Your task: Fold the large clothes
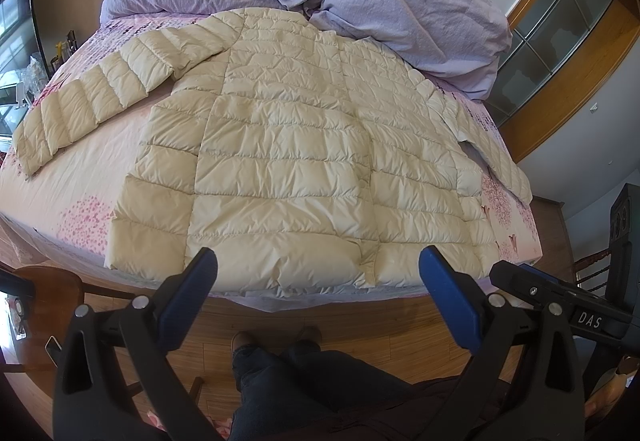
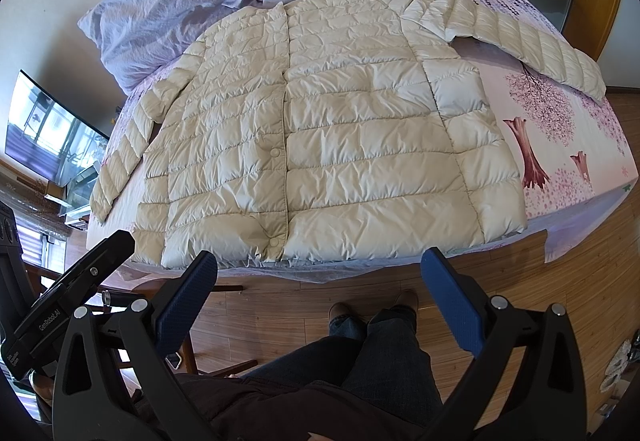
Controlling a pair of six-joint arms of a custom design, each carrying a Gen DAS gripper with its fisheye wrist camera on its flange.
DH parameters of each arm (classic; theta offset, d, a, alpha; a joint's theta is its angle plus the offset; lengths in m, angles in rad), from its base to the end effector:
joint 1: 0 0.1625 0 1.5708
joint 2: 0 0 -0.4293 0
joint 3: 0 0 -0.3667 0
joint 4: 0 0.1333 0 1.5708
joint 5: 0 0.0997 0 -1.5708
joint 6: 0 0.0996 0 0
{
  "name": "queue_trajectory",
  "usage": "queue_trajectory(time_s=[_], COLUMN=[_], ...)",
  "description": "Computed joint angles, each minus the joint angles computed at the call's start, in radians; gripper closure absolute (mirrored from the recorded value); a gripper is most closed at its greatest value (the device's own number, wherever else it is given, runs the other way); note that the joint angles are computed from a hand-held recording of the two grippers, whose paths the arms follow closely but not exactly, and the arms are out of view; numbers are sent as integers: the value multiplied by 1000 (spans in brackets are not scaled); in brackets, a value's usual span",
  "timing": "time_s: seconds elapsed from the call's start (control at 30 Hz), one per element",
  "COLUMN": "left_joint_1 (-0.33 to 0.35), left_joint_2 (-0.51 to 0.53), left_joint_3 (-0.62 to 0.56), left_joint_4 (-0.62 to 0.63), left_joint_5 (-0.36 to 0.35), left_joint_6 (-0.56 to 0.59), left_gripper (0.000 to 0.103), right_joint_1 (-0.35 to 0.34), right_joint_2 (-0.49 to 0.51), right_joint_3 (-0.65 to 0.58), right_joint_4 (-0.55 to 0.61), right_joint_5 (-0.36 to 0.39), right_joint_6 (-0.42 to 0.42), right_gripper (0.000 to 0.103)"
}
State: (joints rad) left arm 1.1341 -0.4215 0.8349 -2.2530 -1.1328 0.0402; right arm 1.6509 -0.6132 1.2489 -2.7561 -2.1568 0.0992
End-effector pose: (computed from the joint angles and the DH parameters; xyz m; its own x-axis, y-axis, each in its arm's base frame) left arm -0.1994 -0.8423 0.1303 -0.8512 0.3158 -0.4192 0.4423 0.8616 -0.2489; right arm 0.1399 -0.7658 0.1731 -0.8562 0.3044 0.4175 0.0166 0.8239 -0.5665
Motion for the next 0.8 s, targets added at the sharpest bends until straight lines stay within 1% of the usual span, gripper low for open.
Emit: queue_trajectory(time_s=[0.8], left_joint_1=[3], left_joint_2=[4], left_joint_3=[-11], left_joint_4=[8], left_joint_5=[-2], left_joint_6=[1], left_gripper=[3], right_joint_1=[2], right_joint_2=[-3], right_joint_3=[3], right_joint_4=[4], right_joint_5=[1], right_joint_6=[4], right_gripper=[1])
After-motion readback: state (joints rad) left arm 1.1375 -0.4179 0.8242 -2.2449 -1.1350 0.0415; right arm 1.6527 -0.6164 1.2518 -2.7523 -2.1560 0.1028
